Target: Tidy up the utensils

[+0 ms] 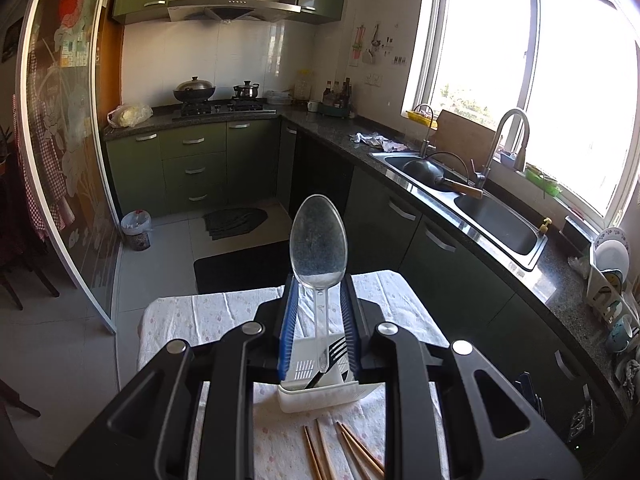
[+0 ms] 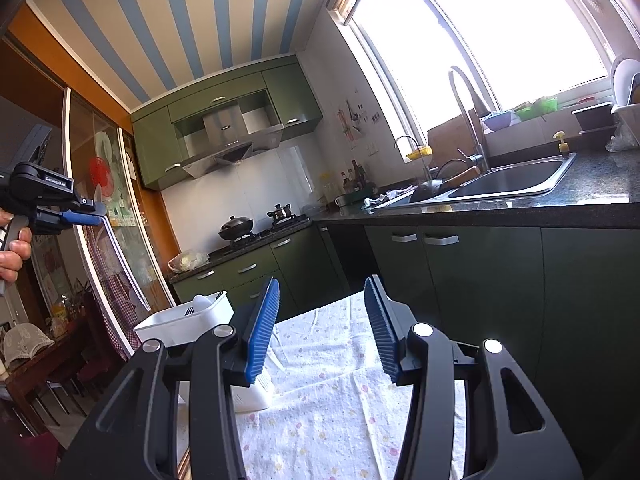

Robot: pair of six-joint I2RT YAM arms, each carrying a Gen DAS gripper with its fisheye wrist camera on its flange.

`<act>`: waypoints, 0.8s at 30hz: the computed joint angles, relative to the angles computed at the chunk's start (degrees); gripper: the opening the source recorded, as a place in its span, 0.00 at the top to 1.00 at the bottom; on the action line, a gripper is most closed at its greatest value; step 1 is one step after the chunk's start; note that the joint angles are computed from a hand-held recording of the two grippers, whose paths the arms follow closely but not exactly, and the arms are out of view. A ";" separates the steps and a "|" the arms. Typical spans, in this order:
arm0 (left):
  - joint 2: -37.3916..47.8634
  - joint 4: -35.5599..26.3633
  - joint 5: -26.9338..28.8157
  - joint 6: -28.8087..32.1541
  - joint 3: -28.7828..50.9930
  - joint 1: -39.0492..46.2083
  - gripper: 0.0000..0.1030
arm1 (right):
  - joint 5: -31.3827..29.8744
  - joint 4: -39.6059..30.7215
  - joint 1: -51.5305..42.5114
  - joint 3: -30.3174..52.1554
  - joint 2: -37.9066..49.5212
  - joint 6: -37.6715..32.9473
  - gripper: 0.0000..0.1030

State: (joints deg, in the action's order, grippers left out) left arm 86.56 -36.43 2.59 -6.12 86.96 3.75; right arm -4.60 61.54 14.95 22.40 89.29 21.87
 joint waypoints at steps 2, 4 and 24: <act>1.02 0.33 -0.68 0.08 -0.54 -0.33 0.80 | -0.32 -0.25 -0.31 -0.34 -0.71 0.29 0.56; 2.00 1.14 -1.72 0.38 -1.59 -0.64 0.80 | -0.68 -0.61 -0.72 -0.43 -1.16 0.19 0.56; 1.32 0.88 2.16 3.28 -14.42 0.55 0.43 | -12.06 -32.50 3.27 10.30 -8.19 -8.47 0.56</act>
State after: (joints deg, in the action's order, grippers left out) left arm 87.89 -35.55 4.76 -2.84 72.54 4.29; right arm -16.66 29.04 18.22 32.70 81.10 13.40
